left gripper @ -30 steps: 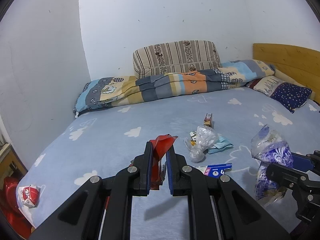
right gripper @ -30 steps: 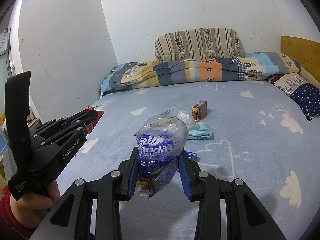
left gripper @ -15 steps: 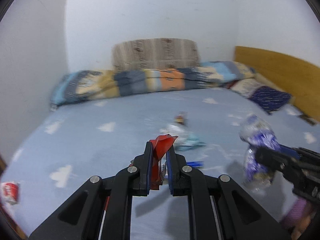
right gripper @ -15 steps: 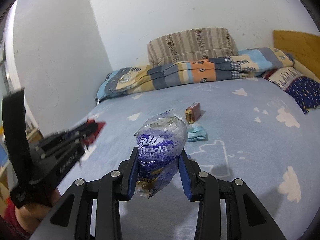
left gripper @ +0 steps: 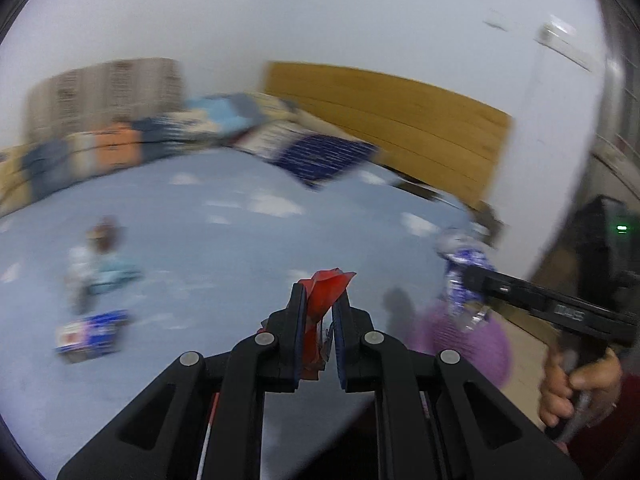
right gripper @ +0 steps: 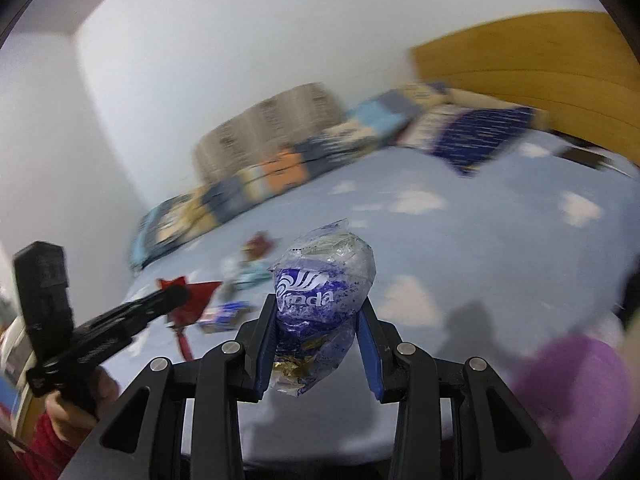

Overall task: Collect trash
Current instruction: 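Carry both items to the purple basket and open both tools over it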

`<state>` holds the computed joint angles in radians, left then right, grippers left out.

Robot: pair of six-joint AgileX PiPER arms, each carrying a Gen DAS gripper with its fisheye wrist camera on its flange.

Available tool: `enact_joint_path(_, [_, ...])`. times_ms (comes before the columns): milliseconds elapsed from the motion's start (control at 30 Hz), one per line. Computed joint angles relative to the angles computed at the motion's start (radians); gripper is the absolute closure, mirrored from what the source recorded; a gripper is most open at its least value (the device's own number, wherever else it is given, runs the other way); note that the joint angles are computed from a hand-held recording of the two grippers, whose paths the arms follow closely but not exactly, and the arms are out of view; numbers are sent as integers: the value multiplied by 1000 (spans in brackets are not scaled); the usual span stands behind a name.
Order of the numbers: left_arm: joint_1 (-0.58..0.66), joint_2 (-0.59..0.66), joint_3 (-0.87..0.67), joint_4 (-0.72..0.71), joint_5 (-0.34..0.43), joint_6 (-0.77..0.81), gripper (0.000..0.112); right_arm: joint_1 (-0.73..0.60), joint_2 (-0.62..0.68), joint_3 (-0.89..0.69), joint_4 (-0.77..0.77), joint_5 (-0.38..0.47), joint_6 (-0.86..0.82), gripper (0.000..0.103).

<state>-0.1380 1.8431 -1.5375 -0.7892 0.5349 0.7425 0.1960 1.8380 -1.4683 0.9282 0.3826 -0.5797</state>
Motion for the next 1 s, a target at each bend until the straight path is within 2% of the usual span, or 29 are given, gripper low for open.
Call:
enact_joint_path(100, [-99,72,-109,9,83,-49,100,-119,-105,161,-5,-17,-3,64])
enact_joint_path(233, [-205,202,-316,14,219,-131,100,-257,-183,290,5,-18,-28,64])
enact_joint_path(400, [-306,351,-563,41,349,-220,99,-382,-209,372,35,-9,-68,63])
enact_joint_path(433, [-324,385,-623,55,372,-249,96,-393,-207,382,44,-9,-77,62])
enact_joint_path(500, [-345,465,-763,122,431,-338,72,-404,-182,383,18,-25,-52,62])
enact_joint_path(533, [-352,485,-795,137,436,-368,59,-407,-168,381,-8,-34,-22,60])
enact_joint_path(633, [-334,444,-716,114,403,-352,59,-436,-130,369,0,-12,-16,58])
enact_joint_path(800, [-284,355,-569,131,327,-324,57,-431,-158,385,-45,-47,2,57])
enact_joint_path(867, [-252,276,-434,142,253,-293,53,-426,-159,366,-30,-33,-15,56])
enact_joint_path(933, [-217,231,-360,149,219,-284,51,-406,-157,347,-6,-16,-36,51])
enact_joint_path(1000, [-173,186,-283,154,187,-267,50,-371,-150,329,1,-11,-44,51])
